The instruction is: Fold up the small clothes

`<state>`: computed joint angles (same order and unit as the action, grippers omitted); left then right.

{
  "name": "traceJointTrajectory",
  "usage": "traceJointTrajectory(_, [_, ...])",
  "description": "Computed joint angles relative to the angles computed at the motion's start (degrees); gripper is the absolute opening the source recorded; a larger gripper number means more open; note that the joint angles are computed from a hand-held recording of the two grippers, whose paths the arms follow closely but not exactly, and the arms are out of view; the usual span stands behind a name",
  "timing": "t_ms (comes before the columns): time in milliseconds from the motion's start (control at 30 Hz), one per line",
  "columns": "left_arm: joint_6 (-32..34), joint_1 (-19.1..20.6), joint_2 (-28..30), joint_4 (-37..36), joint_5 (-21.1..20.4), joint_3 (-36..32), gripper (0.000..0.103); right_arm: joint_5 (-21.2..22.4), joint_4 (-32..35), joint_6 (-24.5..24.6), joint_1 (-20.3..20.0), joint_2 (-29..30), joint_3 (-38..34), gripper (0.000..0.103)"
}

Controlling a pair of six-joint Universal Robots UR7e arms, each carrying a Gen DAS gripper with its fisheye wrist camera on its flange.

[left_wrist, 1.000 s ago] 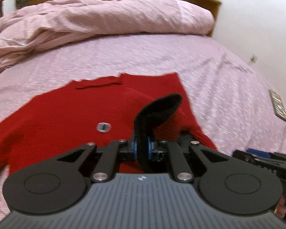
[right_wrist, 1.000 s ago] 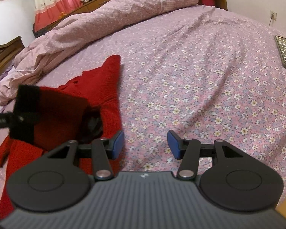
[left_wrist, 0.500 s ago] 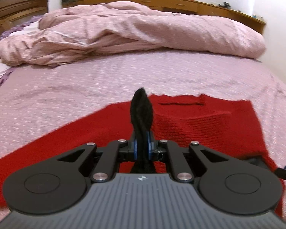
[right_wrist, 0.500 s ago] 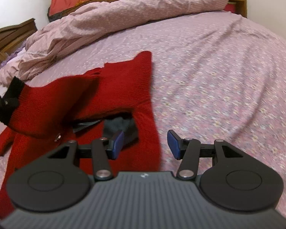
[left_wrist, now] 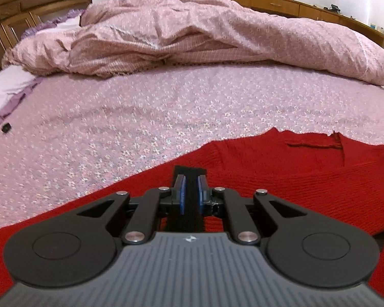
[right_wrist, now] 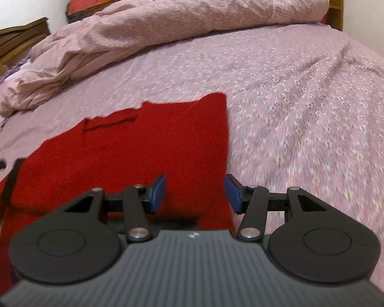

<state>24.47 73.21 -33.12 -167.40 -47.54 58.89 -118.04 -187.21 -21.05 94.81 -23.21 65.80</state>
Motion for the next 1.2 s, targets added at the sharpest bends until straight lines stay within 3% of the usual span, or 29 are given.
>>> traceJointTrajectory(233, [-2.6,1.1,0.2,3.5,-0.9,-1.4,0.017,-1.0,5.2,0.8,-0.9,4.0,-9.6,0.053])
traceJointTrajectory(300, [-4.3,1.6,0.3,6.4,-1.6,-2.5,0.031,-0.9,6.0,0.9,-1.0,4.4,-10.6,0.053])
traceJointTrajectory(367, [-4.7,1.9,0.6,7.1,-2.4,-3.2,0.063,-0.9,6.7,0.8,-1.1,4.9,-11.5,0.053])
traceJointTrajectory(467, [-2.2,2.1,1.7,5.9,-2.7,-4.2,0.074,-0.6,7.8,0.2,-1.4,5.7,-12.5,0.053])
traceJointTrajectory(600, [0.1,2.2,4.5,5.6,-0.5,-7.7,0.075,0.0,7.8,-0.7,-1.7,6.8,-14.0,0.055])
traceJointTrajectory(800, [-4.1,3.8,5.4,9.6,-6.0,-10.4,0.071,1.2,8.0,-1.7,-1.9,7.8,-15.7,0.06])
traceJointTrajectory(967, [-6.9,4.3,4.4,11.4,-11.0,-9.6,0.025,2.9,7.9,-2.1,-2.2,8.3,-16.6,0.061])
traceJointTrajectory(1067, [-5.7,3.8,3.8,9.5,-11.9,-8.3,0.018,4.5,6.0,-2.2,-2.5,8.3,-16.0,0.059])
traceJointTrajectory(1167, [-4.6,3.3,4.0,7.1,-12.3,-8.4,0.017,5.2,2.2,-5.4,-2.5,8.7,-15.6,0.028])
traceJointTrajectory(1200, [-4.6,3.2,4.3,6.2,-12.7,-8.8,0.017,6.0,1.2,-5.9,-2.5,8.5,-15.0,0.024])
